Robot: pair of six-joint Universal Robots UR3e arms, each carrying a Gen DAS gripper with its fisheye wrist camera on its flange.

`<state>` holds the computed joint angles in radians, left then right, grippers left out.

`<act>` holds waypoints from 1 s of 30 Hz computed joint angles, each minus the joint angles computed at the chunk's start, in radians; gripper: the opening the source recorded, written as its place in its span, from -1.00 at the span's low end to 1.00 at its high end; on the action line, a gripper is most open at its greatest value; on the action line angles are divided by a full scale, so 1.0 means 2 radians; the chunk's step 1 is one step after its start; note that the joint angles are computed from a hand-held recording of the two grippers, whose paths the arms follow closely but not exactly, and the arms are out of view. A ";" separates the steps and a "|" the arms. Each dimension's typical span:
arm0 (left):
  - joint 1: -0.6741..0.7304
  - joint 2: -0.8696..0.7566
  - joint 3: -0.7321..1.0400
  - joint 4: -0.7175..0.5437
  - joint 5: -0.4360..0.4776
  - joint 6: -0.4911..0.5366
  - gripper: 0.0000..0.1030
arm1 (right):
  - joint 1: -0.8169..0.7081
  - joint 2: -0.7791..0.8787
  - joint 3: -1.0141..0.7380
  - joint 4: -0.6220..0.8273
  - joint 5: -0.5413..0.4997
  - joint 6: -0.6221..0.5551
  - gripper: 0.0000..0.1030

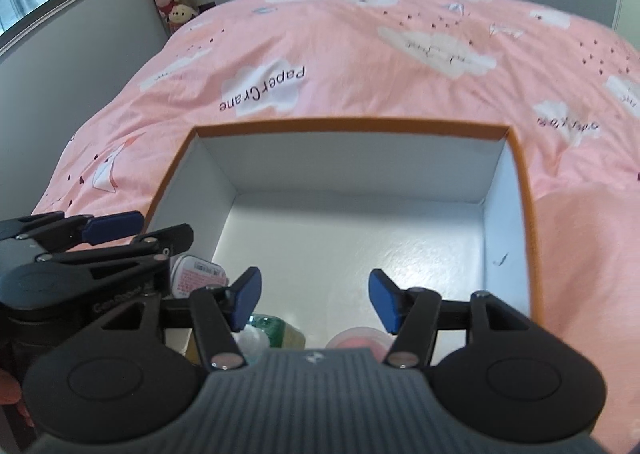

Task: Organize rigid objects
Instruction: 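Lower tin and green bottle into the box and open both tools, then grasp the boxed drawstring pouch with the left tool while the right tool grasps the pink bottle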

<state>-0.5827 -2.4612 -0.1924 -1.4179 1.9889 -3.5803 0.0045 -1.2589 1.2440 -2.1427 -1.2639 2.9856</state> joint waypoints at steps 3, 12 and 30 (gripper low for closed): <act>-0.005 0.023 -0.035 0.021 0.001 -0.006 0.10 | -0.004 -0.017 0.015 -0.007 0.001 0.000 0.16; -0.032 0.102 -0.158 0.082 0.021 -0.037 0.24 | -0.014 -0.082 0.075 -0.025 0.004 -0.003 0.29; -0.078 0.252 -0.445 0.170 -0.031 -0.134 0.25 | -0.131 -0.322 0.326 0.025 0.053 -0.059 0.30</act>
